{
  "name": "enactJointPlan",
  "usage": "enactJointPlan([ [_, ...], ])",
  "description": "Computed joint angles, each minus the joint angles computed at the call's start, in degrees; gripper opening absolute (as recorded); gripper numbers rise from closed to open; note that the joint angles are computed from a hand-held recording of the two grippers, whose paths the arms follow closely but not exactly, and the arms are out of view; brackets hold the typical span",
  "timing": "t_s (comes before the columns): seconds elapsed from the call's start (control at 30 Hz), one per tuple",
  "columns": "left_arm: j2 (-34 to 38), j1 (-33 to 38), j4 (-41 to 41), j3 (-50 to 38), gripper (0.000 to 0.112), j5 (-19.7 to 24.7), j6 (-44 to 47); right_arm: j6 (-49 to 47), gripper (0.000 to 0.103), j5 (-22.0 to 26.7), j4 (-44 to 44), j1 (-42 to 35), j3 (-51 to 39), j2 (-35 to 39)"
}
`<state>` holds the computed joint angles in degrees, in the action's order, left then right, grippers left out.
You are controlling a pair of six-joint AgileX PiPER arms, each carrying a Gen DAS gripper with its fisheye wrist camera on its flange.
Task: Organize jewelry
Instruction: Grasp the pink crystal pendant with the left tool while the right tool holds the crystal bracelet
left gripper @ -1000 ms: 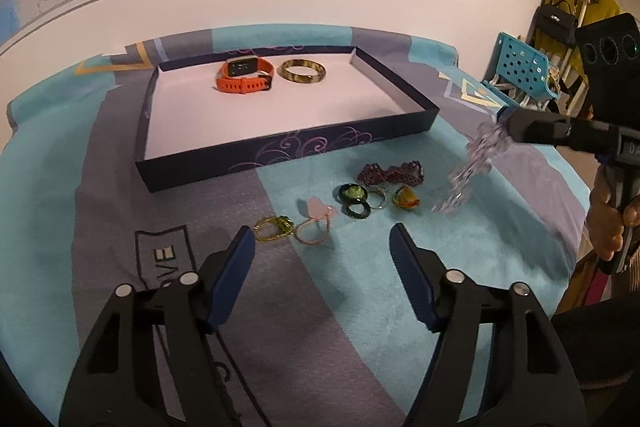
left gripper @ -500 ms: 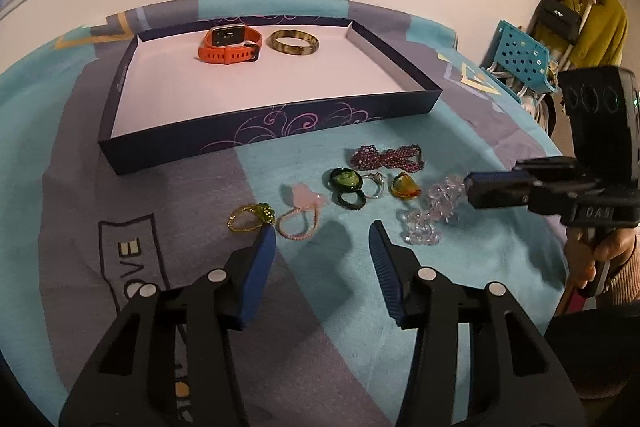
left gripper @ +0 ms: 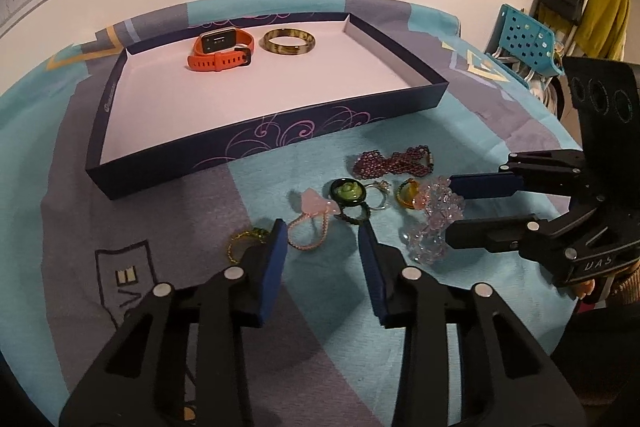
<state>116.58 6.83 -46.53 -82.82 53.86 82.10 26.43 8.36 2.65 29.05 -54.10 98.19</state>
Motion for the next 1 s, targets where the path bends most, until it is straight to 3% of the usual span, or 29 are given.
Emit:
enactJointPlan([
  [0.17, -0.01, -1.06, 0.50, -0.07, 0.036, -1.96, 0.23, 17.40, 0.043, 3.18, -18.41, 1.95, -2.14, 0.98],
  [0.23, -0.26, -1.63, 0.65, 0.15, 0.033, -2.71, 0.77, 21.88, 0.039, 4.68, -23.41, 2.66, -2.82, 1.26],
  [0.27, -0.27, -1.85, 0.75, 0.19, 0.029, -2.96, 0.89, 22.64, 0.032, 5.38, -24.56, 2.81, -3.03, 1.29],
  [0.37, -0.57, -2.01, 0.76, 0.83, 0.018, -3.97, 1.07, 19.91, 0.021, 5.40, -22.12, 2.53, -2.87, 1.07],
  [0.47, -0.83, -1.64, 0.44, 1.08, 0.014, -3.70, 1.24, 18.46, 0.019, 4.04, -20.38, 2.13, -1.80, 0.14],
  [0.53, -0.72, -1.43, 0.68, 0.81, 0.004, -2.94, 0.84, 16.77, 0.018, 2.70, -18.26, 1.57, -0.69, -0.87],
  [0.83, -0.53, 1.24, -1.52, -0.59, 0.004, 2.17, 1.20, -3.74, 0.018, -0.87, 3.03, -0.21, 1.75, -5.69],
  [1.0, -1.32, 2.41, -2.72, -1.01, 0.004, 4.31, 1.66, -5.90, 0.018, -1.02, 5.19, -0.43, 1.58, -7.21],
])
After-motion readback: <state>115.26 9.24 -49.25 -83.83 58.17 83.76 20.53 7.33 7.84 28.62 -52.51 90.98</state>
